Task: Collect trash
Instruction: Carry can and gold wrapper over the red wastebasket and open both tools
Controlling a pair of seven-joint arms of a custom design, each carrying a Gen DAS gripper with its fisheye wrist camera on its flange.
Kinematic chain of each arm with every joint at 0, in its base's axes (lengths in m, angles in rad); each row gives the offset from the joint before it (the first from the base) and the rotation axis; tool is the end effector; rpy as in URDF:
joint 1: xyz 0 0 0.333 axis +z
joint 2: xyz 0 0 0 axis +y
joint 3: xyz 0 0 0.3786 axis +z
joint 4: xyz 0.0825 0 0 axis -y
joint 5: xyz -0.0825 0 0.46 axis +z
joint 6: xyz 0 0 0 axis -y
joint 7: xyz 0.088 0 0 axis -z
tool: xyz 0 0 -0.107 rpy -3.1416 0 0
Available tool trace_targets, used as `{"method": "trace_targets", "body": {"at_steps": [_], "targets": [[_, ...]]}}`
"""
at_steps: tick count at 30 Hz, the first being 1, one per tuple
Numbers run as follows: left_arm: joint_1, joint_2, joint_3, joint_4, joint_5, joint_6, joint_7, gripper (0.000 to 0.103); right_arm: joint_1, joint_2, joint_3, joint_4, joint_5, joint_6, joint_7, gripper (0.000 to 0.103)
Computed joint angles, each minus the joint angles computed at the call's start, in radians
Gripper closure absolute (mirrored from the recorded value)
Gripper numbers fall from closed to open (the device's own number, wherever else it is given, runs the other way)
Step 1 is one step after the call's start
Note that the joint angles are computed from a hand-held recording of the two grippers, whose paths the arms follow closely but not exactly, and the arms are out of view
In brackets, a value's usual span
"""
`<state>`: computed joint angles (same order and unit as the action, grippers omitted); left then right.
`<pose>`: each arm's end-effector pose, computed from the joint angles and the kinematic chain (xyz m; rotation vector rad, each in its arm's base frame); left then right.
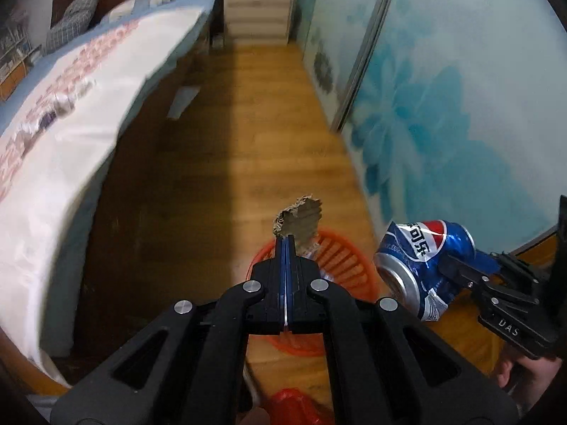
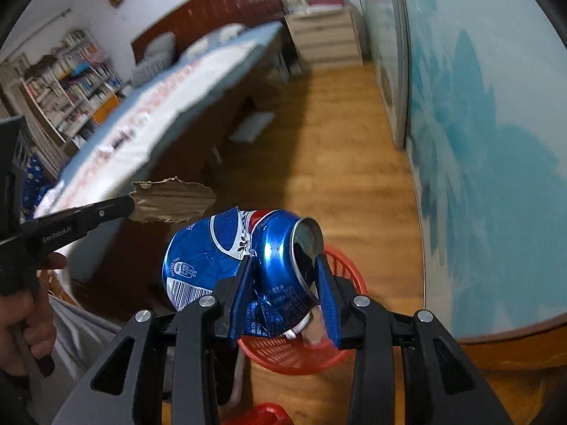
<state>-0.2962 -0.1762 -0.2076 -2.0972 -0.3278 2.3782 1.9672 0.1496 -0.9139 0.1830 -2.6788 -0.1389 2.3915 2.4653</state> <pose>0.5227 -0.3000 0.5807 -1.2076 2.6658 -0.7430 0.3328 0.1255 0.5814 -1.2855 2.2026 -0.5073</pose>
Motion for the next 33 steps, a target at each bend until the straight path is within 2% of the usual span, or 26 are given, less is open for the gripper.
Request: {"method": "trace_targets", "body": {"at_steps": [2,6,11,27,28,29,30,31,32,33], "targets": [[0.0,0.014,-0.01,0.007,0.03,-0.038,-0.018,0.103,0.011,0.026,-0.013,-0.028,0.019,0.009,0.001,0.067],[-0.004,0.041,-0.022,0.014,0.077,-0.067,-0.022,0.103,0.015,0.138,-0.016,-0.02,0.041,0.067,0.023,0.067],[-0.009,0.053,-0.03,0.023,0.094,-0.091,-0.037,0.103,0.013,0.215,-0.019,0.004,0.036,0.102,0.034,0.067],[-0.018,0.066,-0.031,0.038,0.054,-0.108,-0.03,0.102,0.024,0.244,-0.019,0.029,0.014,0.09,0.052,0.066],[-0.018,0.066,-0.032,0.039,0.056,-0.105,-0.037,0.1,0.016,0.246,-0.011,0.035,0.004,0.073,0.058,0.06],[-0.016,0.064,-0.033,0.037,0.065,-0.099,-0.046,0.089,0.005,0.247,0.001,0.044,-0.014,0.045,0.066,0.048],[-0.014,0.06,-0.034,0.035,0.077,-0.091,-0.059,0.08,-0.007,0.242,0.014,0.05,-0.036,0.018,0.079,0.042],[-0.011,0.059,-0.031,0.037,0.075,-0.093,-0.065,0.047,-0.012,0.234,0.018,0.052,-0.047,0.001,0.092,0.033],[-0.01,0.055,-0.027,0.037,0.063,-0.092,-0.07,0.032,-0.012,0.229,0.016,0.051,-0.053,-0.007,0.099,0.031],[-0.008,0.049,-0.022,0.038,0.042,-0.088,-0.068,0.032,-0.016,0.221,0.015,0.051,-0.06,-0.02,0.11,0.031]]}}
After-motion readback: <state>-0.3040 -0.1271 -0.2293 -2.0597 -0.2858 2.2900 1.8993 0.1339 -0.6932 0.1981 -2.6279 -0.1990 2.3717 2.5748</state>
